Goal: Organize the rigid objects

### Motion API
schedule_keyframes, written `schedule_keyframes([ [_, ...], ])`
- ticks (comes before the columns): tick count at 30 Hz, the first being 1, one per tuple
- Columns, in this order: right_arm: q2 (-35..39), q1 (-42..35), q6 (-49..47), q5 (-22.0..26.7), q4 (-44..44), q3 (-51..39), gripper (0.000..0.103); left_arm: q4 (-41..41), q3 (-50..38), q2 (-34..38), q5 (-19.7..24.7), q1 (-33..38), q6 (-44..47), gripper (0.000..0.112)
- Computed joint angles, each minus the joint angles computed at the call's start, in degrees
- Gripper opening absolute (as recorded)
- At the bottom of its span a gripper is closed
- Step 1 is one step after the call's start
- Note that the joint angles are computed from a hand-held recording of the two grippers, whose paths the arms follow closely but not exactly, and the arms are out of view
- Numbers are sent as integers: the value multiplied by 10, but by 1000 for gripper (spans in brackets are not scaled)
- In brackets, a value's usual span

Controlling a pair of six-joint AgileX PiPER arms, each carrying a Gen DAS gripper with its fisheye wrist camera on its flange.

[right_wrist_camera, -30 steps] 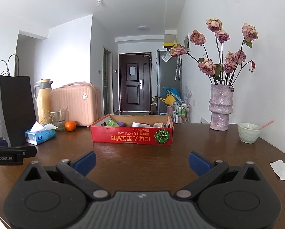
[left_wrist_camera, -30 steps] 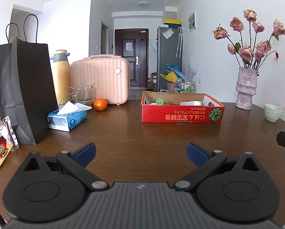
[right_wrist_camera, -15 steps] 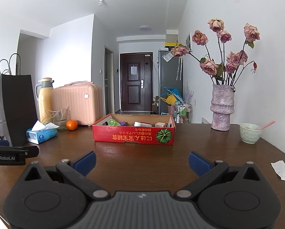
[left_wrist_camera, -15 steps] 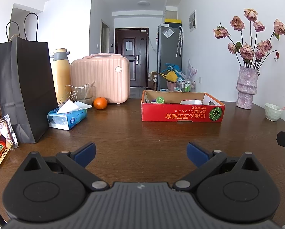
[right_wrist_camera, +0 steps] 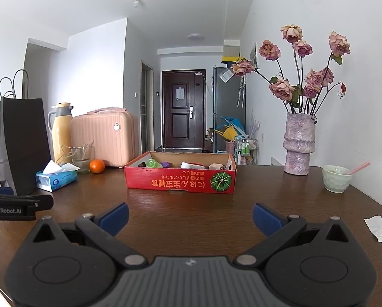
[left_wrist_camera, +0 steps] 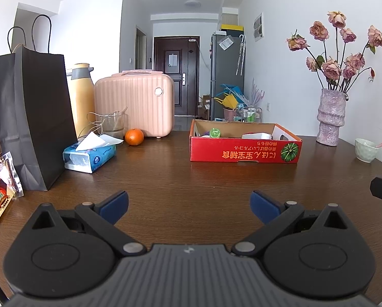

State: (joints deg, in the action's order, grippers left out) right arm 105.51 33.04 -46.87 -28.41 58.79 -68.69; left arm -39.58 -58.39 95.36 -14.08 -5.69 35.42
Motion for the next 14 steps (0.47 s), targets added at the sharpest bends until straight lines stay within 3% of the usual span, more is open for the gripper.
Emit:
schedule_keyframes([
  [14, 15, 6, -16, 0, 18, -15, 103, 43, -1, 8, -2, 0, -36, 103],
])
